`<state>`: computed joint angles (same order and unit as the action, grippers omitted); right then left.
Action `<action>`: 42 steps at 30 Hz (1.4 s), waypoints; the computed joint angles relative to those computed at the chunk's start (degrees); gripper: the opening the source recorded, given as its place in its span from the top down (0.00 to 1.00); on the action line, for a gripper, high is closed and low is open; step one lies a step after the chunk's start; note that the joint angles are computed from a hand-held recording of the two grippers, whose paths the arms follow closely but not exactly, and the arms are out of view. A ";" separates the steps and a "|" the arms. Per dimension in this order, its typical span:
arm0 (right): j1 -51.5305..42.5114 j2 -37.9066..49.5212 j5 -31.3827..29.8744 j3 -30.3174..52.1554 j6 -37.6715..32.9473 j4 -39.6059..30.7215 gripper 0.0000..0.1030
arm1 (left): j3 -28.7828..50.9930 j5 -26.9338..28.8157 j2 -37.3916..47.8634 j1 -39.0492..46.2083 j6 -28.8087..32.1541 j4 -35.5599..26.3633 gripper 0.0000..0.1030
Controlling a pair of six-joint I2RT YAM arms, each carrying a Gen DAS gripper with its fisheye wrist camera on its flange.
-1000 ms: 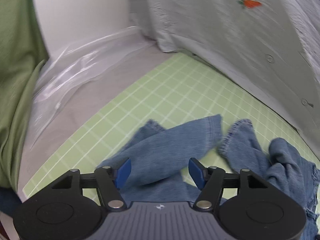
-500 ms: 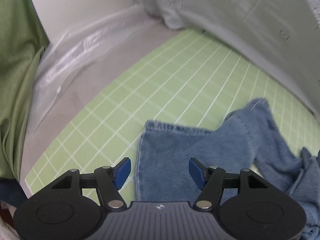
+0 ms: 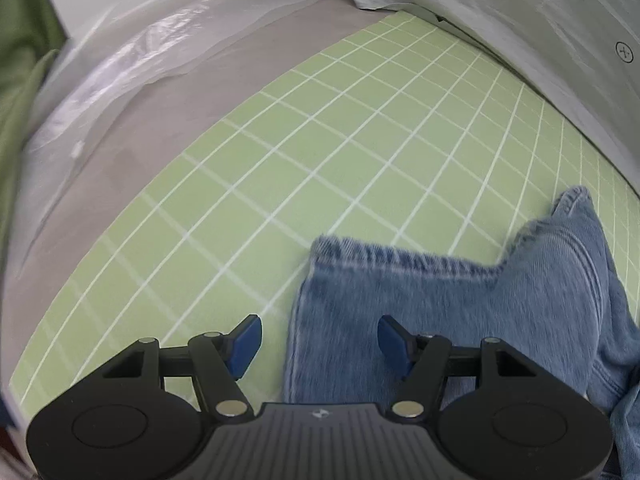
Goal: Fold clothes
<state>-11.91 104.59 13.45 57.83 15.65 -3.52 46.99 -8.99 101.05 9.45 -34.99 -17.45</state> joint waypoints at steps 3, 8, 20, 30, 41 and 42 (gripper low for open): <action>3.18 -0.21 0.92 0.97 1.59 -1.55 0.05 | 0.68 3.39 2.36 2.39 3.59 3.35 0.40; 7.38 -0.81 1.73 0.33 2.64 -2.45 0.05 | 0.29 4.24 2.36 3.97 4.34 4.89 0.89; 11.88 -8.16 -0.30 -10.61 3.56 1.33 0.05 | -13.98 -3.37 -22.27 19.91 5.75 -3.16 0.96; 4.36 -13.84 -9.63 -21.70 2.26 5.24 0.05 | -21.45 -5.84 -41.41 16.31 2.38 -16.44 0.58; -12.90 -1.57 -19.79 -16.84 -5.59 9.73 0.10 | -14.78 -21.74 -44.70 -31.67 -33.19 -35.41 0.38; -14.31 0.24 -21.25 -15.39 -5.75 9.57 0.18 | -13.68 -22.53 -43.18 -35.48 -37.07 -37.06 0.38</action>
